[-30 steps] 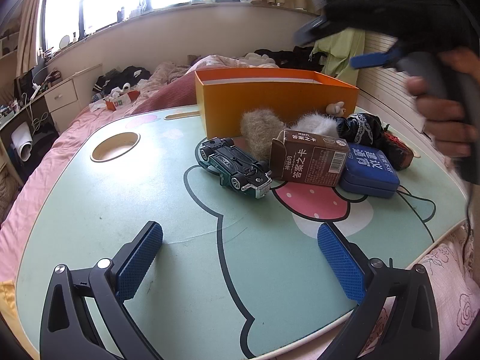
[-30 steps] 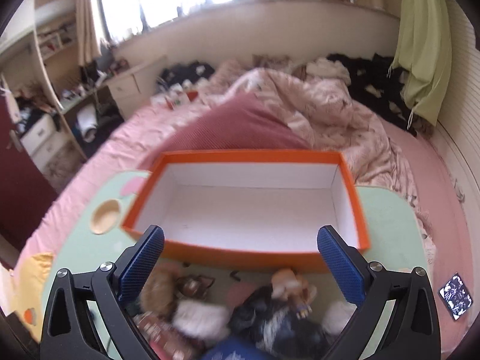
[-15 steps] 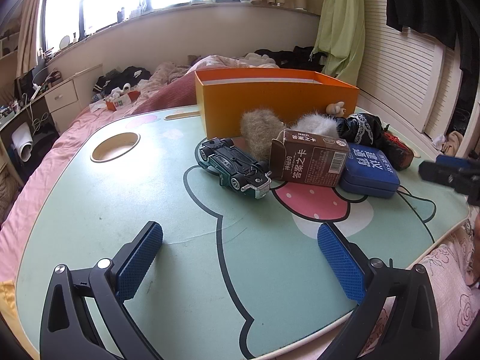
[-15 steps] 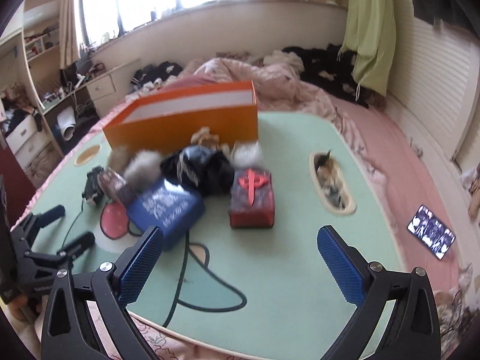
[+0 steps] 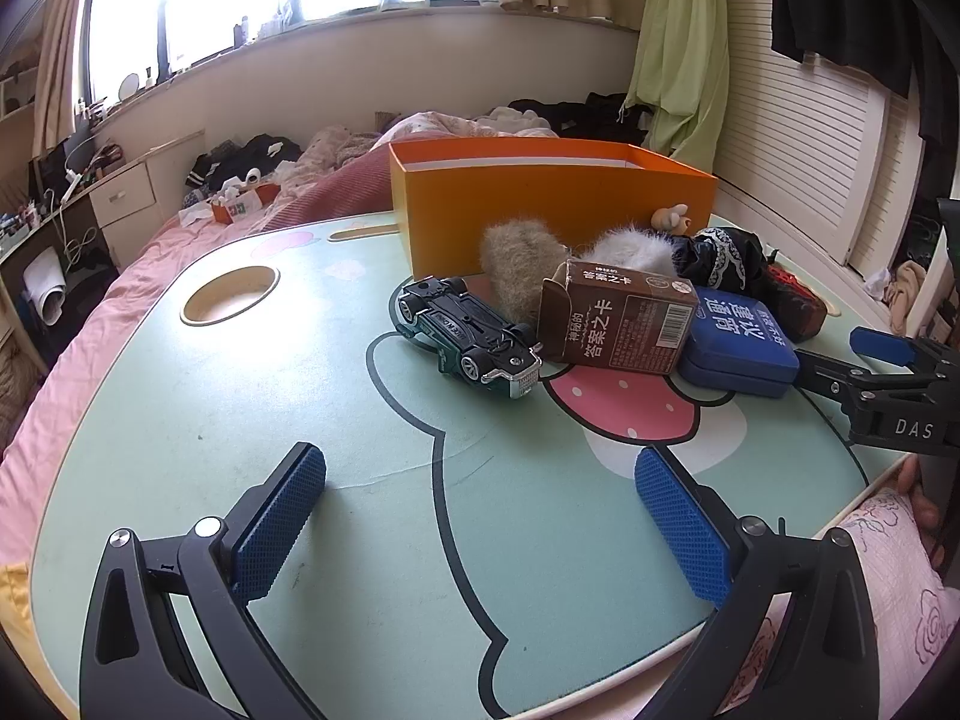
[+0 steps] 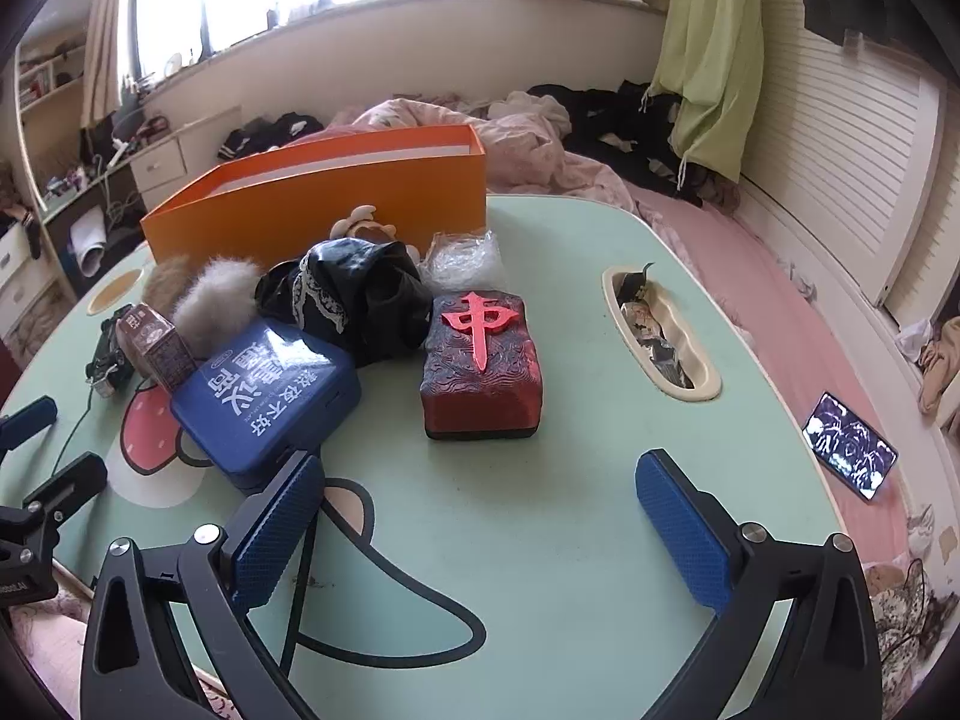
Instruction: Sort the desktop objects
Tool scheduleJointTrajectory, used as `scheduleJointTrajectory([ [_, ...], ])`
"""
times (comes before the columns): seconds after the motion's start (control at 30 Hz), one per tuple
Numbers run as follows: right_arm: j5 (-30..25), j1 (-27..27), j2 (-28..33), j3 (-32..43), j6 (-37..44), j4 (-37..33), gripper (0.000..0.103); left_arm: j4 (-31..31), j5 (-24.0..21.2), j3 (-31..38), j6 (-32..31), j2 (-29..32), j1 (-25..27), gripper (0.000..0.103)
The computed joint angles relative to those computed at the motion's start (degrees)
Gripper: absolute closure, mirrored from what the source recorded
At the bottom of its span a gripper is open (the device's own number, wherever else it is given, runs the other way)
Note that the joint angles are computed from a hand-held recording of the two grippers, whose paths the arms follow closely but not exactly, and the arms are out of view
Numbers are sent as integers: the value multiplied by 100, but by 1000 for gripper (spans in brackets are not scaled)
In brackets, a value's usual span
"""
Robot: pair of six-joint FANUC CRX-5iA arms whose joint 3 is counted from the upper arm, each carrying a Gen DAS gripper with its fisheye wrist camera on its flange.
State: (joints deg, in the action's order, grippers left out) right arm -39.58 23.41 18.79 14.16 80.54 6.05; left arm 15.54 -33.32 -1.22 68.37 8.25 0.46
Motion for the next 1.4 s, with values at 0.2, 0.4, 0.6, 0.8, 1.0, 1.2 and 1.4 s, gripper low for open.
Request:
scheduleJointTrajectory([
  [0.2, -486, -143, 204, 560, 379, -552, 0, 14, -5, 2, -6, 4, 0, 0],
  [0.4, -744, -317, 438, 1172, 335, -834, 2, 14, -8, 7, -5, 4, -2, 0],
  [0.6, -1279, -270, 795, 1796, 820, -823, 16, 15, -8, 6, -6, 3, -3, 0],
  [0.8, -1723, -383, 1129, 2303, 1107, -1244, 62, 19, -5, 1, -13, -1, -3, 0],
  [1.0, -1477, -554, 922, 1975, 1428, -1708, 64, 29, -9, 3, -16, 1, -3, 0],
  [1.2, -1092, -717, 535, 1530, 1578, -2019, 64, -128, -141, 104, 155, 12, -2, 0],
  [1.4, -834, -765, 261, 1266, 1589, -1984, 64, 525, -376, 154, -123, 61, 182, 0],
])
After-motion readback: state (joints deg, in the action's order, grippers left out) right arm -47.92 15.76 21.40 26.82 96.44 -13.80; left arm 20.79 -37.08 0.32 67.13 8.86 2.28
